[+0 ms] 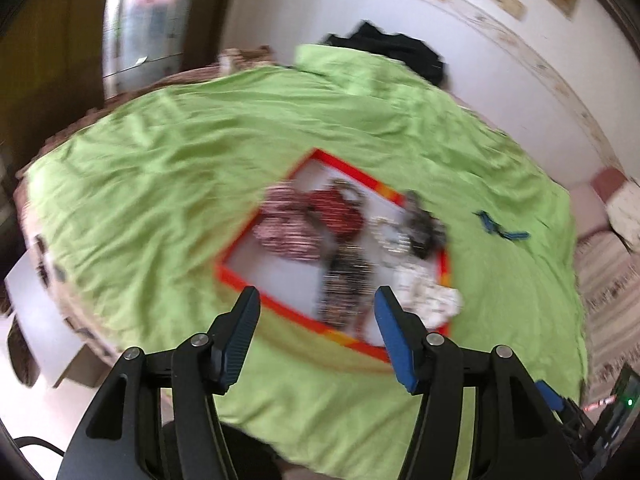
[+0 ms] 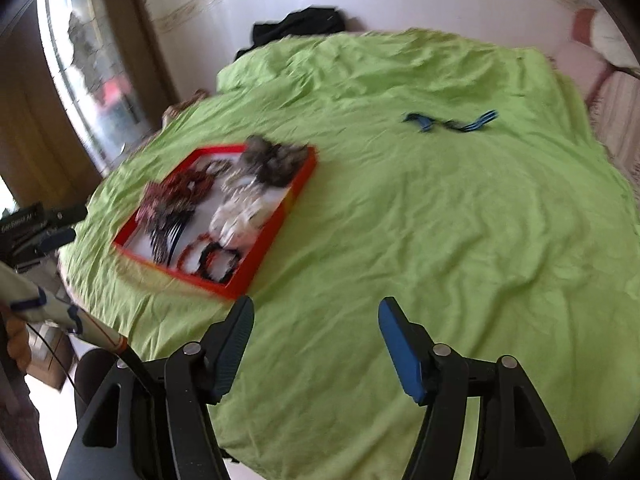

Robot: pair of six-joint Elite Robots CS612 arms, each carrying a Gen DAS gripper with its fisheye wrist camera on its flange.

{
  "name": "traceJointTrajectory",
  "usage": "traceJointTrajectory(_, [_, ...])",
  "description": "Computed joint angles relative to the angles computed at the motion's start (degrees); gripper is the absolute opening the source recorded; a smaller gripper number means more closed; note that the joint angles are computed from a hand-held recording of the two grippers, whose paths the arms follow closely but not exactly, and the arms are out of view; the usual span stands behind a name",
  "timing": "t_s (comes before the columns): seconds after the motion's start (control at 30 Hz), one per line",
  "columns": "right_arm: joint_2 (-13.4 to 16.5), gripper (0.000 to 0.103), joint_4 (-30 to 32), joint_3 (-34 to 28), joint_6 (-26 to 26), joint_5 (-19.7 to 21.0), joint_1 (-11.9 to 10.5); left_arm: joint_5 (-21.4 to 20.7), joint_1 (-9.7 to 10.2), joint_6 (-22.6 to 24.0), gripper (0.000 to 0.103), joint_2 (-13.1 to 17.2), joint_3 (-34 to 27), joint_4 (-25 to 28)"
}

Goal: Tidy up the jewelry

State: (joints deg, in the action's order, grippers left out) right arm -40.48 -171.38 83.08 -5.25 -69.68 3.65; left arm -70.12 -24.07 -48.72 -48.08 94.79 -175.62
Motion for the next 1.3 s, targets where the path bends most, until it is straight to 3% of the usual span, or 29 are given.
traceJointTrajectory(0.07, [0.67,0.069,2.63,-1.12,-2.31,0.67,0.50,0.11,0.91,-2.88,0.059,-0.04,1.00,0.82])
traceJointTrajectory(0.2, [1.98,0.069,6.28,-3.36,-8.19,0.33,1.99,-3.73,2.92,-5.99,0.059,1.06,1.45,0.15])
traceJointTrajectory(0.33, [3.65,0.069,8.57,-6.00,-12.77,-1.55,3.82,-9.27,4.41,-3.95,0.059,3.61,-1.05,-1.65])
traceJointTrajectory(0.4, [4.97,0.069,9.67,-8.02,-14.91,-3.58,4.89,-11.58,4.88,-2.55,0.059,4.90,-3.14,0.02])
traceJointTrajectory(0.47, [6.24,0.061,10.98,-10.14,-16.11,-4.81,5.70,-12.52,5.11,-1.21,0.059,6.20,-5.33,2.22])
traceJointTrajectory(0.57, [7.79,0.045,13.74,-13.24,-16.10,-5.93,6.47,-13.48,5.44,-0.45,0.061,7.80,-7.74,4.23])
traceJointTrajectory(0.7, [8.57,0.039,15.16,-14.91,-15.22,-5.50,6.99,-13.46,5.72,0.30,0.061,9.26,-9.87,5.38])
traceJointTrajectory(0.9, [9.90,0.039,16.12,-17.67,-13.05,-6.52,7.28,-13.59,6.12,2.96,0.061,11.28,-14.26,7.90])
traceJointTrajectory(1.1, [10.97,0.039,17.62,-20.16,-11.21,-6.53,7.25,-11.04,5.78,5.96,0.061,12.87,-18.87,11.69])
traceJointTrajectory(1.2, [9.77,0.042,16.44,-17.94,-10.22,-5.38,6.99,-11.57,5.48,5.82,0.061,11.93,-17.25,8.88])
traceJointTrajectory(1.3, [8.18,0.048,14.25,-14.87,-10.16,-4.44,6.44,-8.33,4.21,6.08,0.061,9.74,-14.45,8.23])
